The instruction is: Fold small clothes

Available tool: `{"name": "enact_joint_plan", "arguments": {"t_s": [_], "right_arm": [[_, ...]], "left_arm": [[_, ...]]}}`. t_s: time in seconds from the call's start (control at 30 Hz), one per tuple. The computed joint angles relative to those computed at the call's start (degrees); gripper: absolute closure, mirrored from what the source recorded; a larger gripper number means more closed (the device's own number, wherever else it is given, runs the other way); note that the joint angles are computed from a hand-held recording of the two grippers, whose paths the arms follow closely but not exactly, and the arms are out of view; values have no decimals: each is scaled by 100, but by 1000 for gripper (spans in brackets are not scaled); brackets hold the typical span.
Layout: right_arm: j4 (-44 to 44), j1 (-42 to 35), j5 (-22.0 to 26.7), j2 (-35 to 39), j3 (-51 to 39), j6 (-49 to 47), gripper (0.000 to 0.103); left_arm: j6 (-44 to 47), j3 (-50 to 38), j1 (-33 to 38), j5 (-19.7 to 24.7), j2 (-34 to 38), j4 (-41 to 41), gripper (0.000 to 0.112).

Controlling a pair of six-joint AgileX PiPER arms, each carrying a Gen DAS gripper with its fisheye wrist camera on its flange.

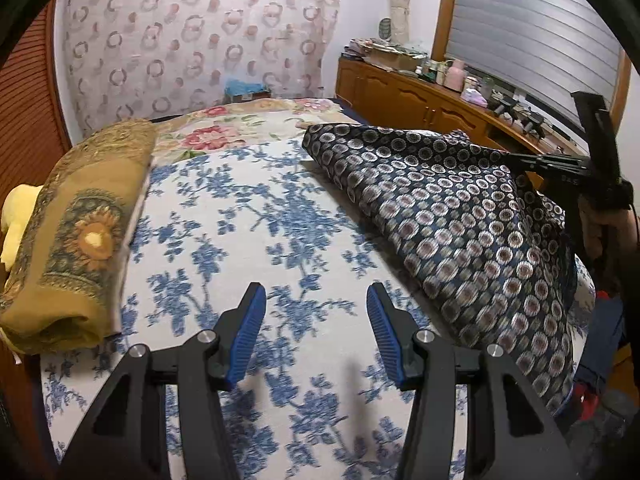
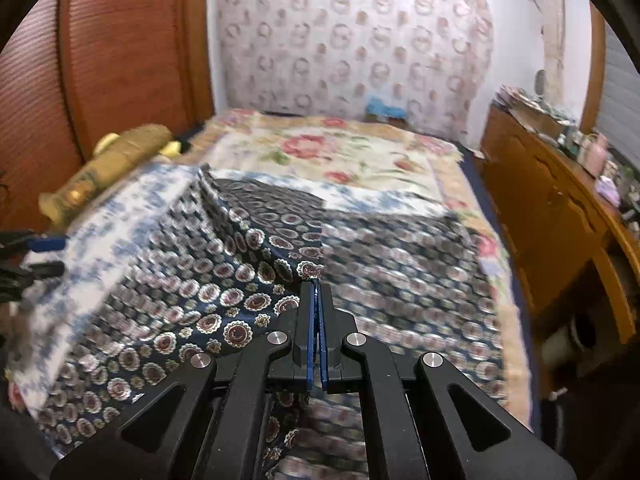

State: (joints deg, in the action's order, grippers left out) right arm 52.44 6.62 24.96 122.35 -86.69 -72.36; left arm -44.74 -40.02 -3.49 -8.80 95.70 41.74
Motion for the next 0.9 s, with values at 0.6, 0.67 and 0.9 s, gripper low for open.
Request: {"name": "enact_joint_plan", "arguments": {"t_s": [0.6,0.67,0.9], "right_arm": [[-1670,18,1153,1275,-1632,1986,43],[-1600,9,1459,1417,-1873,1959,43],[-1649,502,1517,1342,-1736,1654,62]], "left_arm": [[114,-262,-369,248,214,-262,61],[85,-243,-358,221,225,-239,61],[-45,-205,-326,191,252,-107,61]]}}
